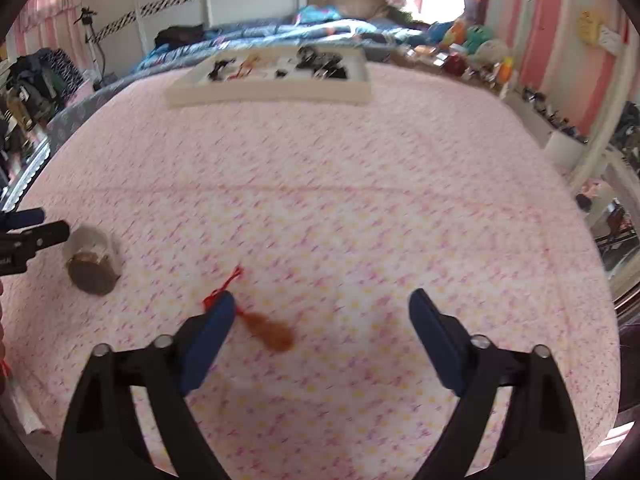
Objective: Organize jewelry
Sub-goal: 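Move the left tool to the white-band watch while the right tool approaches the red tassel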
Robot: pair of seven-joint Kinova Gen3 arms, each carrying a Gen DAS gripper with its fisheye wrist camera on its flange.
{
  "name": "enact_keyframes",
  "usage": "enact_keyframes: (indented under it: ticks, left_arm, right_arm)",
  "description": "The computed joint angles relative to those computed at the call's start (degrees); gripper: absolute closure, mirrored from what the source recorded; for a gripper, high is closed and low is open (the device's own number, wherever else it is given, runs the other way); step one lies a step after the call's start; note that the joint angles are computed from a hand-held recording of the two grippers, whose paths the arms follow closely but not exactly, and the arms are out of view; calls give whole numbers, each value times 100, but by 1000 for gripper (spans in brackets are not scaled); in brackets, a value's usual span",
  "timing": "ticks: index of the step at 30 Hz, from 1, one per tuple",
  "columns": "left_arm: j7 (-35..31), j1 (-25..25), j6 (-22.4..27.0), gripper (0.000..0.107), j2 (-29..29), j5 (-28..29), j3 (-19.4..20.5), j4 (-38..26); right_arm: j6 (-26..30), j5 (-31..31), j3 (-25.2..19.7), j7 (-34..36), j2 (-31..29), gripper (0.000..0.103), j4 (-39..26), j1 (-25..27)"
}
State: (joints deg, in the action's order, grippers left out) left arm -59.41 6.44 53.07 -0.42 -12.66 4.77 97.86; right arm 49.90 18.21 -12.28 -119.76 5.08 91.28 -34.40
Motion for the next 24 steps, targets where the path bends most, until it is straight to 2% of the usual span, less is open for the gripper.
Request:
enact_keyframes:
  ticks: [5,8,13,20,24]
  left_arm:
    - [-491,-76,245,17,76,389,-64,-213]
    - [-520,-88,433,17,155,377,-73,-414]
    - [-612,-59,768,17,362,359,-76,-763]
    - [-780,72,1106,18,633,310,-76,-1100]
    - [-942,91,1310,25,774,417,-92,-1274]
  right_arm:
    - [470,-394,-19,488,156,19,-365,15]
    - [707,-448,-7,611,201,19,-565,-26]
    - [1067,-919,1,1032,362,19,-910,30]
    - [1382,-947,67,1215,571,19,-1241,-97]
    - [1597,-1218,91,1461,721,30,-1427,-24]
